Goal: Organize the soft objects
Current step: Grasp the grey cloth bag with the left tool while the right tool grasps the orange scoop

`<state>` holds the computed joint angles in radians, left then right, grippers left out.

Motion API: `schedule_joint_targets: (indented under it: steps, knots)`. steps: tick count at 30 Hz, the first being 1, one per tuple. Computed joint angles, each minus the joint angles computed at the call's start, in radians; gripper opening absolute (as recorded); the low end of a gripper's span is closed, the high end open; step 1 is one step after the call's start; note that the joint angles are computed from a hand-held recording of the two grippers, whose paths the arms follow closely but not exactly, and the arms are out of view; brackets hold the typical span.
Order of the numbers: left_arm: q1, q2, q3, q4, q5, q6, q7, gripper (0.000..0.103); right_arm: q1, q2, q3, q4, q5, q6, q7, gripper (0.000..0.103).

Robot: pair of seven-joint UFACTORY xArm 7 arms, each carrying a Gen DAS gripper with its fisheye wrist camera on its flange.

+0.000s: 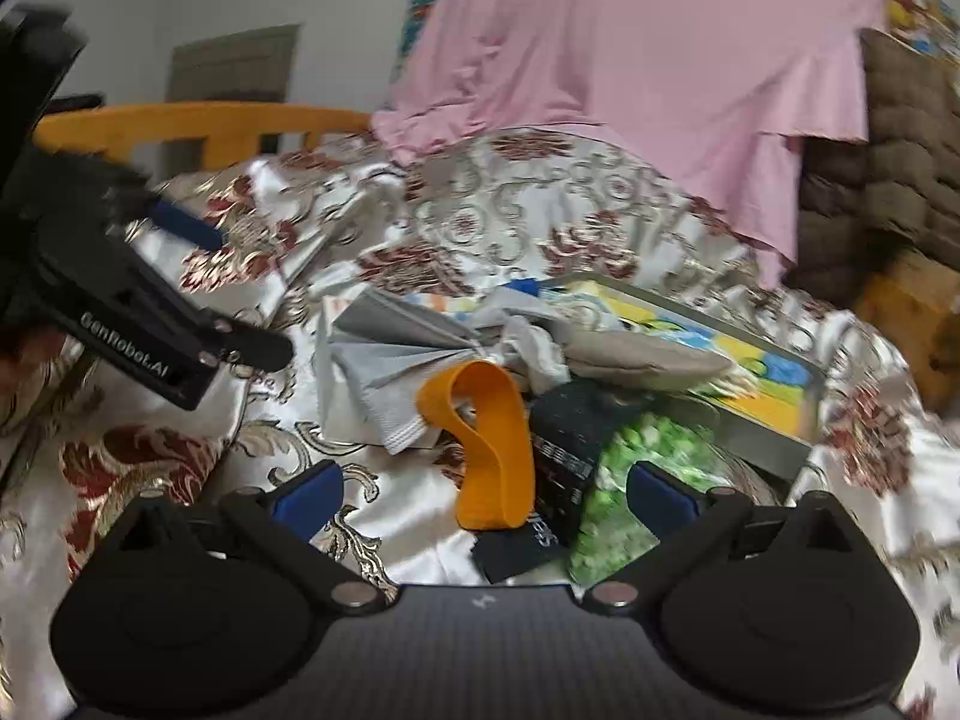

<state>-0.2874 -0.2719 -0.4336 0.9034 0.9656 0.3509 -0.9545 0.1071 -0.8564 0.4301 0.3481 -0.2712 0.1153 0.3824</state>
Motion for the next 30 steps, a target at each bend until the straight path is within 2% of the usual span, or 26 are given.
schedule_joint_targets:
  steps: [8, 10, 12, 16, 20, 25, 30]
  knots:
    - [-0.071, 0.087, 0.069, 0.059, -0.121, -0.038, 0.376, 0.102, -0.078, 0.163, -0.023, 0.032, -0.066, -0.155, -0.168, 0.101]
    - [-0.092, 0.114, 0.083, 0.077, -0.162, -0.037, 0.471, 0.102, -0.069, 0.204, -0.048, 0.037, -0.064, -0.193, -0.223, 0.1]
    - [-0.103, 0.137, 0.085, 0.094, -0.155, -0.03, 0.526, 0.102, -0.063, 0.245, -0.064, 0.048, -0.056, -0.222, -0.271, 0.099]
    - [-0.131, 0.184, 0.1, 0.136, -0.154, -0.002, 0.592, 0.101, -0.058, 0.309, -0.082, 0.064, -0.048, -0.264, -0.369, 0.096]
    - [-0.165, 0.23, 0.122, 0.176, -0.14, 0.024, 0.663, 0.098, -0.079, 0.358, -0.066, 0.088, -0.025, -0.297, -0.442, 0.09]
    - [-0.21, 0.276, 0.146, 0.22, -0.103, 0.074, 0.722, 0.09, -0.148, 0.408, 0.007, 0.122, 0.002, -0.331, -0.541, 0.082]
    - [-0.249, 0.3, 0.162, 0.244, -0.069, 0.13, 0.761, 0.078, -0.252, 0.436, 0.119, 0.151, 0.047, -0.332, -0.629, 0.067]
